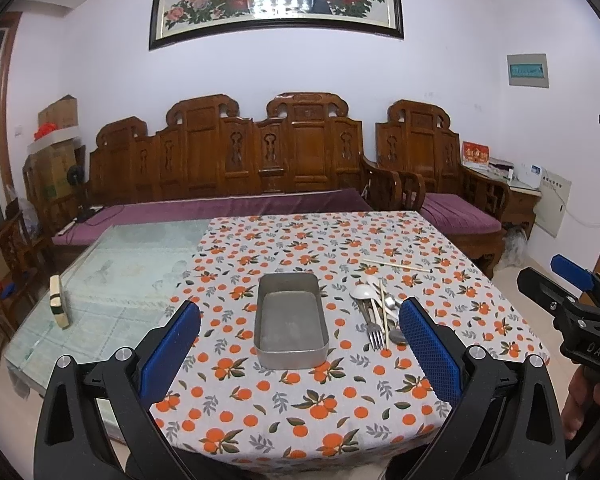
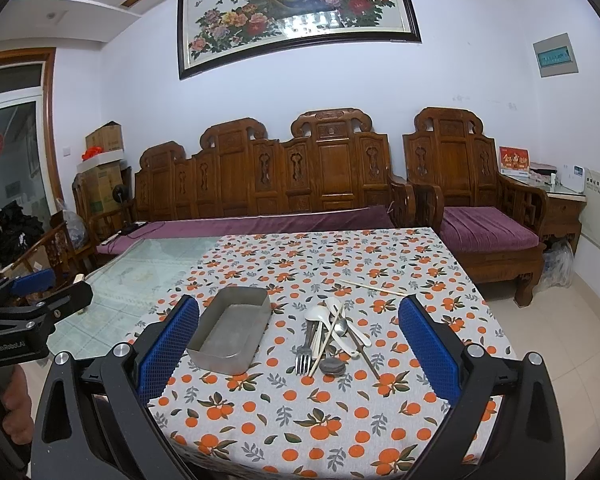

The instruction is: Organize utensils

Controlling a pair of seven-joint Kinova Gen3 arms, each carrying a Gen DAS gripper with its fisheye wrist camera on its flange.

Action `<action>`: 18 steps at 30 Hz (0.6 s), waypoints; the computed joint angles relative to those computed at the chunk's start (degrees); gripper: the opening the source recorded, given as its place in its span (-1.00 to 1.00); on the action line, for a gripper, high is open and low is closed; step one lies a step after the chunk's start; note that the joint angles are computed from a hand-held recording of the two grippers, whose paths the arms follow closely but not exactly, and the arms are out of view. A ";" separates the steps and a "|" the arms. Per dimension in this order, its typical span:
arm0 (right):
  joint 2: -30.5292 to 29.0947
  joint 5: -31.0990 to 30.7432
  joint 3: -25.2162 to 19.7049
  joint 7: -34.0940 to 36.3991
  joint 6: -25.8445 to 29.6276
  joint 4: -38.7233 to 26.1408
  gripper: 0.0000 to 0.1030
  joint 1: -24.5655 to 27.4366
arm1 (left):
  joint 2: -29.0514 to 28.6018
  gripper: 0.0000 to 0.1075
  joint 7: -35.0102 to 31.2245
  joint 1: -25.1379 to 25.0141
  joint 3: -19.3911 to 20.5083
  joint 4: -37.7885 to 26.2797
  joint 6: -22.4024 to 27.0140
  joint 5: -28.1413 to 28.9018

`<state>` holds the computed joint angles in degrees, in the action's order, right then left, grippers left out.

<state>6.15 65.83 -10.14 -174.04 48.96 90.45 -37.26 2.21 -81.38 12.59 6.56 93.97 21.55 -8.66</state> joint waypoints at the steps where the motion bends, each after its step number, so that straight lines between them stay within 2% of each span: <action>1: -0.07 -0.06 0.02 -0.10 -0.04 0.29 0.95 0.01 | 0.28 0.79 -0.74 -0.18 0.06 -0.26 0.36 0.76; 5: 0.34 0.25 0.89 -1.50 -2.02 1.67 0.95 0.18 | 2.10 0.79 -5.66 -1.33 0.40 -1.83 2.20 5.78; 11: 1.83 -3.85 2.25 3.45 -8.52 0.85 0.95 3.44 | 5.61 0.79 -10.19 -1.91 0.53 -4.13 4.33 9.74; 18: 4.70 -7.19 5.26 10.00 -11.43 -2.88 0.95 4.75 | 9.73 0.79 -8.47 0.07 -0.91 -7.93 7.99 6.96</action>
